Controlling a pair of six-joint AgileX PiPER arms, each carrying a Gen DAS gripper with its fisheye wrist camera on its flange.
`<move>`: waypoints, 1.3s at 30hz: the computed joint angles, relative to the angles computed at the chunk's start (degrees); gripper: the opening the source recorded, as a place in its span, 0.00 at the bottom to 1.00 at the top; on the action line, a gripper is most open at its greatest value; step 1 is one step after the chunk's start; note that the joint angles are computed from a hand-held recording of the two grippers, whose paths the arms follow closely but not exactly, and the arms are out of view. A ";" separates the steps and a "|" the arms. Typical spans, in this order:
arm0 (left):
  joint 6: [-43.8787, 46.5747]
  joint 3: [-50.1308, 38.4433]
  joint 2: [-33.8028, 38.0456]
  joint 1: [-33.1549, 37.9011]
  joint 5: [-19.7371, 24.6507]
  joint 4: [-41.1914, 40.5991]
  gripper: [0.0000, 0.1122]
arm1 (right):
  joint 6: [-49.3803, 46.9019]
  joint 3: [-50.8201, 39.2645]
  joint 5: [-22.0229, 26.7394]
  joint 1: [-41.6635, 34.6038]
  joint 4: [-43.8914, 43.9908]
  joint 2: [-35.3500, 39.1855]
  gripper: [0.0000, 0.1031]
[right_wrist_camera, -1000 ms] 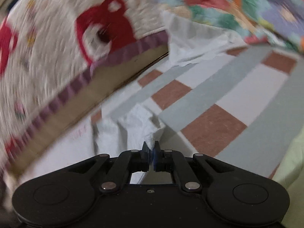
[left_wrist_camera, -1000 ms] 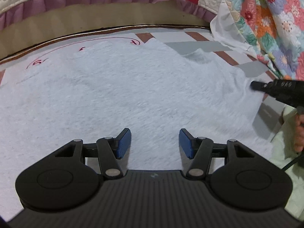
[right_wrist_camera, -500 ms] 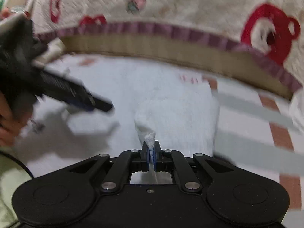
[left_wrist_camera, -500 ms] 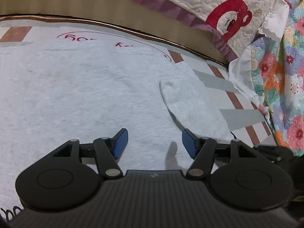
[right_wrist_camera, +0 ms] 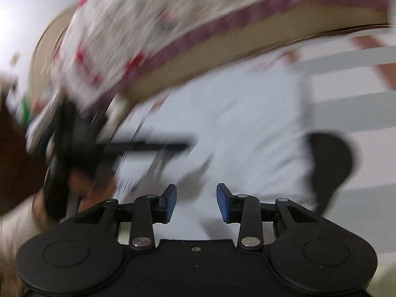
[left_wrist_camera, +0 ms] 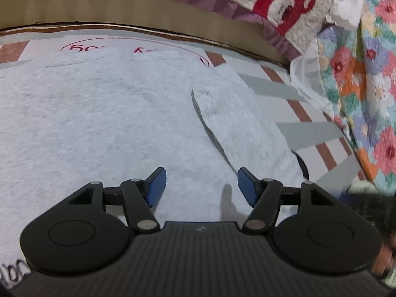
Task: Fold clothes
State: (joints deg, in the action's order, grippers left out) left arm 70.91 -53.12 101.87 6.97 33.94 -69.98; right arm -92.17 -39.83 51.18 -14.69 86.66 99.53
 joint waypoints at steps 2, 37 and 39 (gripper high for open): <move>-1.86 1.12 -2.16 0.19 0.38 3.62 0.56 | 3.60 -1.36 -3.96 -1.34 2.27 0.08 0.45; -20.92 -16.69 4.65 48.54 27.68 17.50 0.60 | 72.22 -67.38 -3.33 41.91 -41.05 22.84 0.08; -21.84 -17.70 6.37 49.22 27.56 16.99 0.60 | 77.59 -78.83 -0.36 47.56 -50.12 30.18 0.08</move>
